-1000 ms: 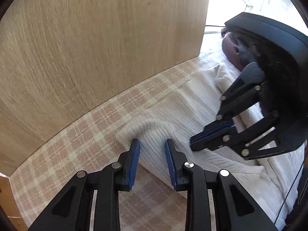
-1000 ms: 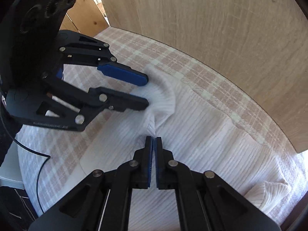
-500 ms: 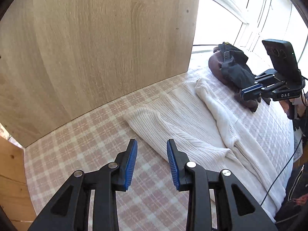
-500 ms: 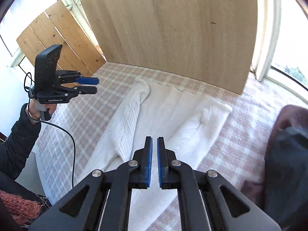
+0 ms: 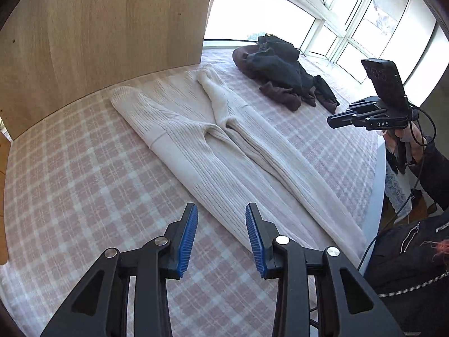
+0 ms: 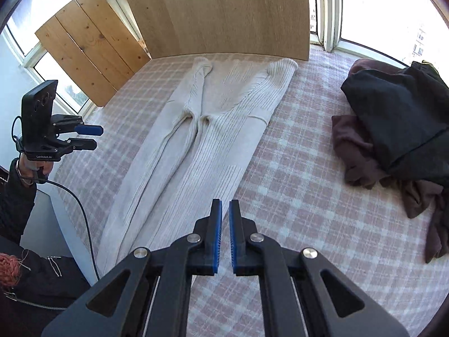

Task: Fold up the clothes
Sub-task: 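Open the right gripper and withdraw it from the collar, then grasp the hem end of the cardigan strip with the left gripper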

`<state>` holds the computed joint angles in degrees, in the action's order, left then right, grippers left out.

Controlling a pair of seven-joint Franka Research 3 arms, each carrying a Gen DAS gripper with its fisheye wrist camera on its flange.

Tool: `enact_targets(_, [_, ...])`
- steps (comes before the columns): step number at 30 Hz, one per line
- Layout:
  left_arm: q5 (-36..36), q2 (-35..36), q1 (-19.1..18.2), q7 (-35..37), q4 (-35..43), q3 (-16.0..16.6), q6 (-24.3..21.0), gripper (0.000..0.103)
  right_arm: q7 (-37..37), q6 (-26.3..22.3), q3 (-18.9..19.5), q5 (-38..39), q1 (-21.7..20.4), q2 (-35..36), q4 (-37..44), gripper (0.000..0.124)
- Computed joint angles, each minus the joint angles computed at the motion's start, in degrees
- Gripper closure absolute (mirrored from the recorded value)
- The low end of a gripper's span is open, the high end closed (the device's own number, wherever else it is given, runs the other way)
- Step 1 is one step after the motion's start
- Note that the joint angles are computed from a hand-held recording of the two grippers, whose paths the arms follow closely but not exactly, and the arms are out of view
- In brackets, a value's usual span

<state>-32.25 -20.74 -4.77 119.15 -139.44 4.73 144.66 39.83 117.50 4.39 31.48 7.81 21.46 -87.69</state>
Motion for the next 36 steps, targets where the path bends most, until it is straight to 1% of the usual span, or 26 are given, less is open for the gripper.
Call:
enact_targets(1, [-0.89,-2.70,-0.49,-0.64,-2.66,-0.45,-0.60,0.069,-0.74,0.48,-0.13,0.97,-0.62,-2.63,-4.30,0.111])
enact_targets(3, [-2.41,-6.73,-1.95,-2.30,-7.06,-0.77,-1.36,0.069,-2.22,1.41,-0.73,2.77,-1.46,-7.48,-12.34,0.095])
enact_targets(4, [-3.00,-8.41,-2.77,-3.34,-9.02,-0.86,-1.82,0.069,-2.69,2.00,-1.10,3.29,-1.54,-9.33,-15.77,0.094])
enact_targets(7, [-3.79,-11.69,-5.59,-6.33,-13.81,-1.59,-2.30,0.069,-2.56,1.28,-2.20,3.66,-1.53,-12.79,-22.75,0.094])
enact_targets(10, [-4.94,-13.65,-8.45,-9.83,-17.07,-2.47,-0.58,0.069,-4.73,1.73,-2.74,4.05,-1.28,-15.11,-27.35,0.094])
enact_targets(12, [-4.21,-15.03,-9.86,-13.24,-18.79,-4.14,1.68,0.069,-6.48,2.43,-3.00,4.35,-1.07,-16.46,-29.84,0.094])
enact_targets(14, [-3.01,-16.27,-11.32,-17.49,-20.18,-5.85,4.01,0.069,-8.31,3.41,-3.24,4.87,-0.88,-17.82,-32.25,0.094])
enact_targets(16, [-1.28,-17.00,-12.04,-23.07,-21.24,-8.30,6.26,0.069,-10.31,5.13,-3.43,5.96,-0.66,-19.19,-34.48,0.094])
enact_targets(17, [-0.22,-16.98,-11.95,-26.31,-21.45,-9.57,6.78,0.069,-11.06,5.75,-3.49,6.25,-0.49,-19.69,-35.30,0.093])
enact_targets(19, [1.38,-16.27,-12.63,-30.58,-21.56,-10.88,8.01,0.069,-12.42,6.59,-3.57,6.61,-0.14,-20.50,-36.61,0.093])
enact_targets(21, [4.55,-15.29,-12.15,-35.06,-21.33,-12.88,8.38,0.069,-13.57,8.41,-3.40,6.56,0.47,-21.50,-38.15,0.092])
enact_targets(24, [7.78,-14.21,-12.59,-39.25,-20.68,-13.24,8.71,0.069,-14.70,13.19,-2.79,5.69,1.88,-23.29,-40.91,0.092])
enact_targets(26, [10.77,-13.66,-12.06,-42.40,-20.11,-13.91,8.61,0.067,-15.13,16.55,-2.40,5.05,2.90,-24.44,-42.70,0.092])
enact_targets(28, [14.80,-13.08,-10.72,-46.10,-19.36,-15.29,7.59,0.065,-14.53,18.90,-2.16,4.47,3.81,-25.29,-43.81,0.092])
enact_targets(30, [16.68,-12.37,-11.26,-48.05,-19.20,-14.85,7.93,0.063,-13.71,20.05,-2.19,4.04,4.41,-25.58,-44.32,0.092])
enact_targets(33, [19.50,-11.03,-12.26,-50.48,-18.81,-13.93,8.25,0.062,-11.69,21.49,-2.25,2.79,4.90,-25.23,-44.48,0.084])
enact_targets(36, [22.56,-9.59,-13.36,-52.27,-18.34,-13.06,8.25,0.062,-11.13,20.72,-2.61,2.76,4.96,-25.06,-44.35,0.083])
